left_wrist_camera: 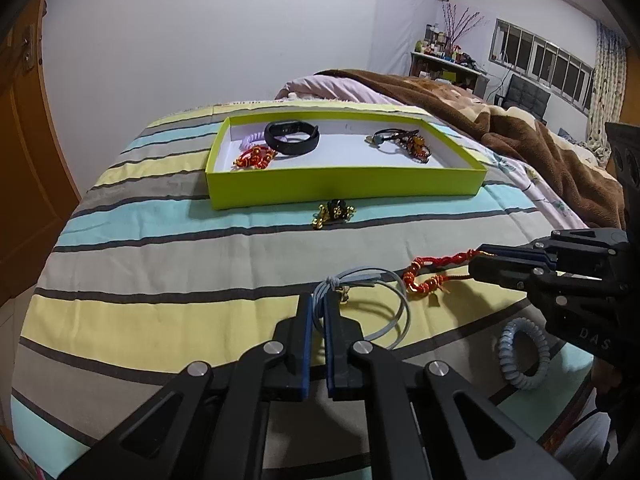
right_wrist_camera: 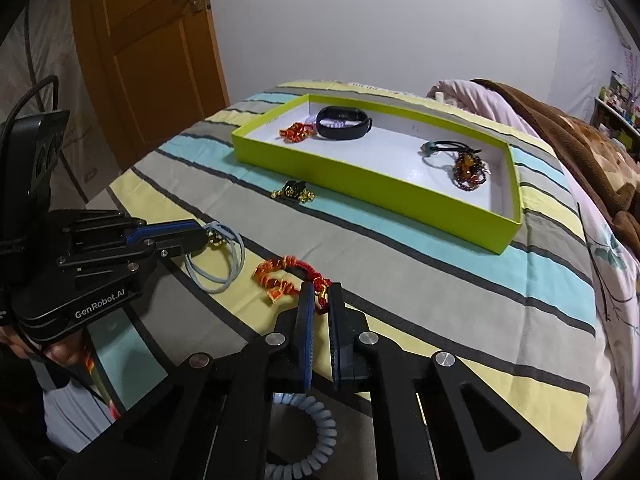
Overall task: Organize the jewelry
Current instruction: 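Grasp the grey charm hair tie with the left tool while the right tool grasps the red beaded bracelet, then carry the grey hair tie and red beaded bracelet over the lime-green box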
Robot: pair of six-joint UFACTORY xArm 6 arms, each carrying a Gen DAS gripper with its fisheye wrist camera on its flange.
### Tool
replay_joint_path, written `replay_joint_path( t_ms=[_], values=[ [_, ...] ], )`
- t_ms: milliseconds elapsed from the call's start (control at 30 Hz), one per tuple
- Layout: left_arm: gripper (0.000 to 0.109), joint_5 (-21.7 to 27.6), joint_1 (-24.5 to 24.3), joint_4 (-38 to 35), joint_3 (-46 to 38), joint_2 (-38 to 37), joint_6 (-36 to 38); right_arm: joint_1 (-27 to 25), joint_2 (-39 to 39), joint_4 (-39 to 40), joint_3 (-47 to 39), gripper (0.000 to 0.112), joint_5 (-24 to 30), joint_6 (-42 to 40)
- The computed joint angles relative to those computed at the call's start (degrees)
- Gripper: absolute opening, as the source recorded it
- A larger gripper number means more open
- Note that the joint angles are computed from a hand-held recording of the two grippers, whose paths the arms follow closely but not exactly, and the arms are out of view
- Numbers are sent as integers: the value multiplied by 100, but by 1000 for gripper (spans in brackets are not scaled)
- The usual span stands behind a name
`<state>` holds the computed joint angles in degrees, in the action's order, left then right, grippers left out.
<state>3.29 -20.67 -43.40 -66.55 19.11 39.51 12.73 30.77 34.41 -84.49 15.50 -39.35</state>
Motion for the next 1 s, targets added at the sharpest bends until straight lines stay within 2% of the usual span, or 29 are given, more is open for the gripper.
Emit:
replay_joint_path(
  t_ms=[133, 433, 833, 1000],
  values=[
    [5, -39, -65, -619, 9, -93, 591, 13, -127, 190, 142, 6, -139, -65],
    [5, -94, -123, -1181, 35, -276, 1066, 42, -424, 790, 420, 6, -434, -331],
    [5, -178, -94, -1142, -173, -276, 1020, -10, -487, 961, 337, 6, -566, -323],
    [5, -219, -30, -800, -384, -148, 756, -77, -376, 817, 124, 6, -540, -147]
  ],
)
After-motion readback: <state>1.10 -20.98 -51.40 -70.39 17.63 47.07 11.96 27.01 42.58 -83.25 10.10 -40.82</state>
